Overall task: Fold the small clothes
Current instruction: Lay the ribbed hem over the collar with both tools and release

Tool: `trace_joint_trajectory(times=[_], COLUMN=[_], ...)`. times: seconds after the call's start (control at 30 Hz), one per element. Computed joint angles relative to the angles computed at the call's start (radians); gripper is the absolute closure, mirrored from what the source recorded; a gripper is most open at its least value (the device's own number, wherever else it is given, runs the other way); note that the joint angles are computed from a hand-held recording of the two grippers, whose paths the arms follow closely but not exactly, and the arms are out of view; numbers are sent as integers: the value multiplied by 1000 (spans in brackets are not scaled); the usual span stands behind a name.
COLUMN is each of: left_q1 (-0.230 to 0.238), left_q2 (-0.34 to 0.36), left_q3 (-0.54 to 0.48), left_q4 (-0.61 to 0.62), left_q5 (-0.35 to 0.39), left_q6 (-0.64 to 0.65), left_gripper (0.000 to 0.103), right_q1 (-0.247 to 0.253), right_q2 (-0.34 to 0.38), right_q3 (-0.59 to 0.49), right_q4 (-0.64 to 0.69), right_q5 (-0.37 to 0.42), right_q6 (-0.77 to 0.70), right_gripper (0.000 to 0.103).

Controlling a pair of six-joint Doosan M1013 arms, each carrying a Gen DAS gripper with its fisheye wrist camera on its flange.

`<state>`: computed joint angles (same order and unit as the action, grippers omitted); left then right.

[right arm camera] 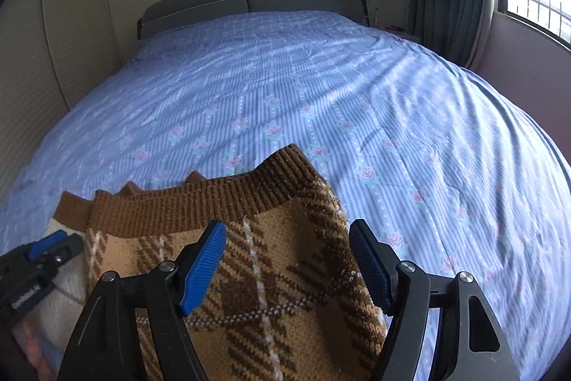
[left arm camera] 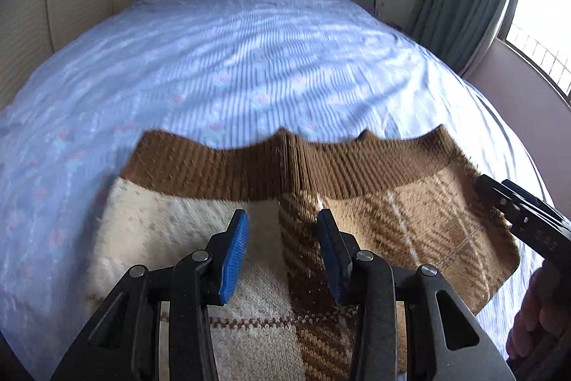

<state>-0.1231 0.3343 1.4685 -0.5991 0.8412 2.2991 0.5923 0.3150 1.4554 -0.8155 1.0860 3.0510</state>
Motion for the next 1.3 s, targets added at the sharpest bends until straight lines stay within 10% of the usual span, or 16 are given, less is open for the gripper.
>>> trace_joint_trajectory(times=[0.23, 0.57, 1.3], left_q1=[-18, -15, 74], left_q2=[32, 89, -155], left_q3=[-27, -78, 74], left_q4=[45, 36, -11], left_q5=[-13, -20, 25], left_q6=[-39, -58, -2], left_gripper=[63, 60, 46], right_q1=[-2, -43, 104], right_q2=[17, 99, -52], right_q3=[14, -67, -10], right_q4=[63, 92, 17], right_q5=[-56, 70, 78], right_q6=[-64, -193, 1], right_gripper=[32, 26, 25])
